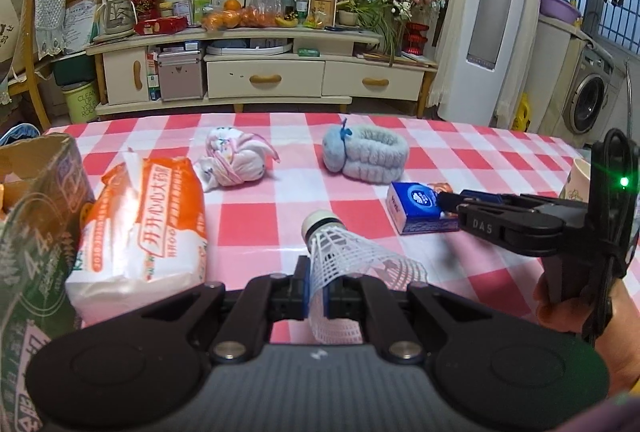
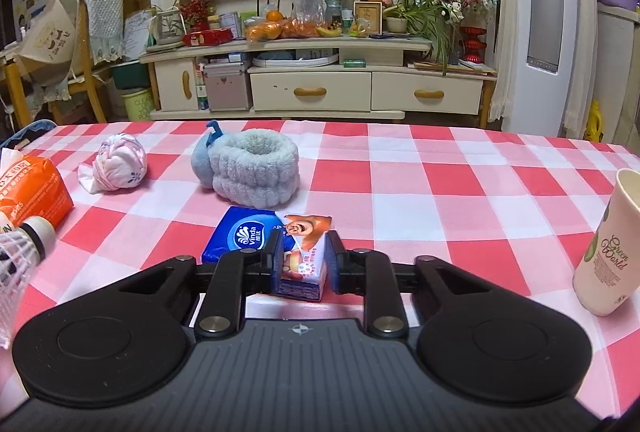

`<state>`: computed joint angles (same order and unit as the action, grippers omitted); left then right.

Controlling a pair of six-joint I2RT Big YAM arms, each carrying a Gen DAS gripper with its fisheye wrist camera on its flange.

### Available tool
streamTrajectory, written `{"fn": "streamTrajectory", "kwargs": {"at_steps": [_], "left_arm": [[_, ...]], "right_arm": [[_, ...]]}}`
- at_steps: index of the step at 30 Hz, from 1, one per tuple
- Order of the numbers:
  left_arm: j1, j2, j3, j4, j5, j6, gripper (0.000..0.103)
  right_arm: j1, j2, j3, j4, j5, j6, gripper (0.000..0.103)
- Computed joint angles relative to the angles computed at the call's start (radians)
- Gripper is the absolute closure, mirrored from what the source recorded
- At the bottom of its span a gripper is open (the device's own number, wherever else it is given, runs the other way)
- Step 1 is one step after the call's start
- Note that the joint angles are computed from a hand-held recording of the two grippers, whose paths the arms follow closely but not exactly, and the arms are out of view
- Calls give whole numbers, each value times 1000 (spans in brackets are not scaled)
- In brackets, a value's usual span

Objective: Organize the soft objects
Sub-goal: 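Lift tissue pack with right tool while left tool lifts shuttlecock, then carry tissue pack with right tool while left tool carries shuttlecock to the box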

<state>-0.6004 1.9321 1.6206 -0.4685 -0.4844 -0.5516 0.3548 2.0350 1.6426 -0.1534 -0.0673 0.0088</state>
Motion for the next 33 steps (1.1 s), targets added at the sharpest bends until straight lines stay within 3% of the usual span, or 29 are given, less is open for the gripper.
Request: {"fn": "streamTrajectory", "kwargs": {"at_steps": [1,2,3,4,8,13,15,17,24,33], "left_arm": [[1,-4,-4,3,0,-1,100],[3,-8,-8,6,-2,0,100],[3,-10,-11,8,-4,0,100],[5,-12,-12,8,-4,-3,100],[14,-21,-26,12,-2,-5,100],[23,-30,-39,17,5,-8,100],[25,-33,-42,19,6,-8,100],[26,-33,-42,19,5,-6,100],[12,-60,-78,45,-14,4,100],[-4,-134,-162,123,-52,20,100]], "right_arm": [[0,1,1,1,-9,5,63],[0,3,3,4,-11,14,33],[3,5,6,4,-2,27,12],[6,6,6,10,1,38,0],[13,29,42,-16,-26,60,0],[36,73,109,-87,71,19,0],[33,67,94,-56,71,34,0],[33,71,102,-71,74,34,13],[37,31,43,4,67,14,13],[44,-51,-45,55,-19,40,13]]}}
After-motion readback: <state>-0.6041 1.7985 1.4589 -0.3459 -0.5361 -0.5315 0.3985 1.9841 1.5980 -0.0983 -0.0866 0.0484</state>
